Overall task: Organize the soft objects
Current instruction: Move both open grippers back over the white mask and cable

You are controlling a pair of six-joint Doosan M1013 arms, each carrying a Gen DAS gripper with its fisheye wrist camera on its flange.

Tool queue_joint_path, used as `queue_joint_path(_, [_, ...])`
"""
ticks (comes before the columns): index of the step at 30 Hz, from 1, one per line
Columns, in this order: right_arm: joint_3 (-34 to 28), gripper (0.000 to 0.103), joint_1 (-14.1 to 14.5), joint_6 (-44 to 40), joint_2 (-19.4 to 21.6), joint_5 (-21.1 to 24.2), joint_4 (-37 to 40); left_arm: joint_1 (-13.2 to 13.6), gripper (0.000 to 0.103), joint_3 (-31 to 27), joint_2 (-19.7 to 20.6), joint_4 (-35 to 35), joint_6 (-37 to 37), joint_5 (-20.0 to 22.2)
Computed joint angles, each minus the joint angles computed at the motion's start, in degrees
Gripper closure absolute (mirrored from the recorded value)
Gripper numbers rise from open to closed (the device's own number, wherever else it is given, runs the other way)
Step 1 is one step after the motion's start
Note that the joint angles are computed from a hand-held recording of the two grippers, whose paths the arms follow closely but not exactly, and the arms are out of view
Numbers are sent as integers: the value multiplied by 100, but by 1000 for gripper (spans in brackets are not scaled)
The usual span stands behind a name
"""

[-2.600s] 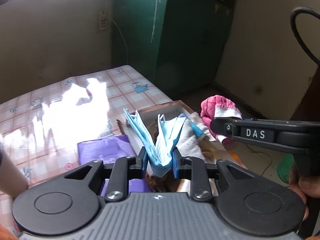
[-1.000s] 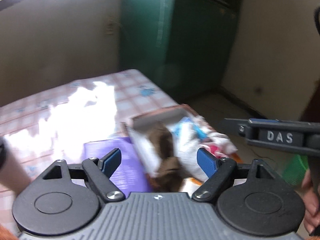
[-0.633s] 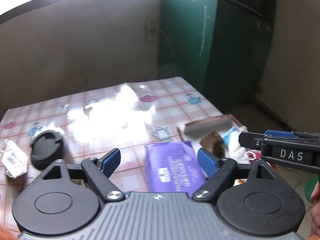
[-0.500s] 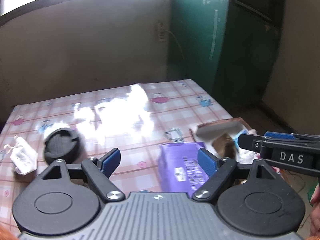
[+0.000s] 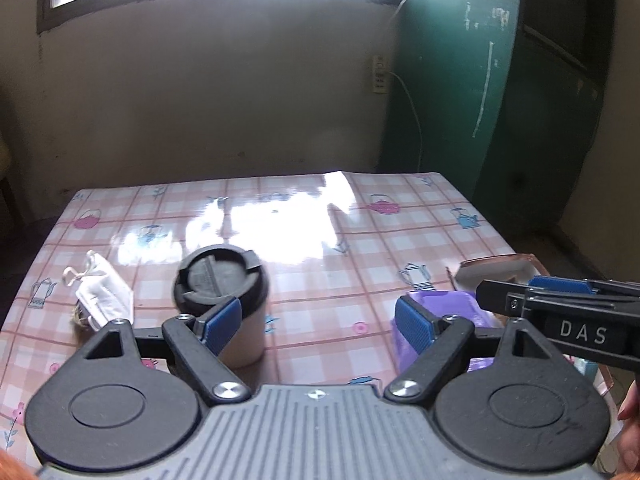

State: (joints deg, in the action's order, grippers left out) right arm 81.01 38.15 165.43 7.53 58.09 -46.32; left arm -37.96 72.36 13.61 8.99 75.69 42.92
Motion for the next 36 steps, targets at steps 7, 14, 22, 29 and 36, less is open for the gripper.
queue_joint_path(7, [-272,38,38,-325,236,-132,184,195,16,133,-91,73,-151,-26])
queue_joint_path(14, [-653,38,70,-738,563,-284,452,397,16,224,-165,244,-402,31])
queue_joint_path(22, [-1128,38,112,-1212,945,-388,754,628,16,303,-239,438,-651,108])
queue_joint_path(29, [-1481,38,142,-1576,1228,-443,985,798,16,360,-261,533,-827,128])
queue_joint_path(36, [-1870,32,157,-2156,1568,-738,1423,1085,13,505,-291,772,-1127,168])
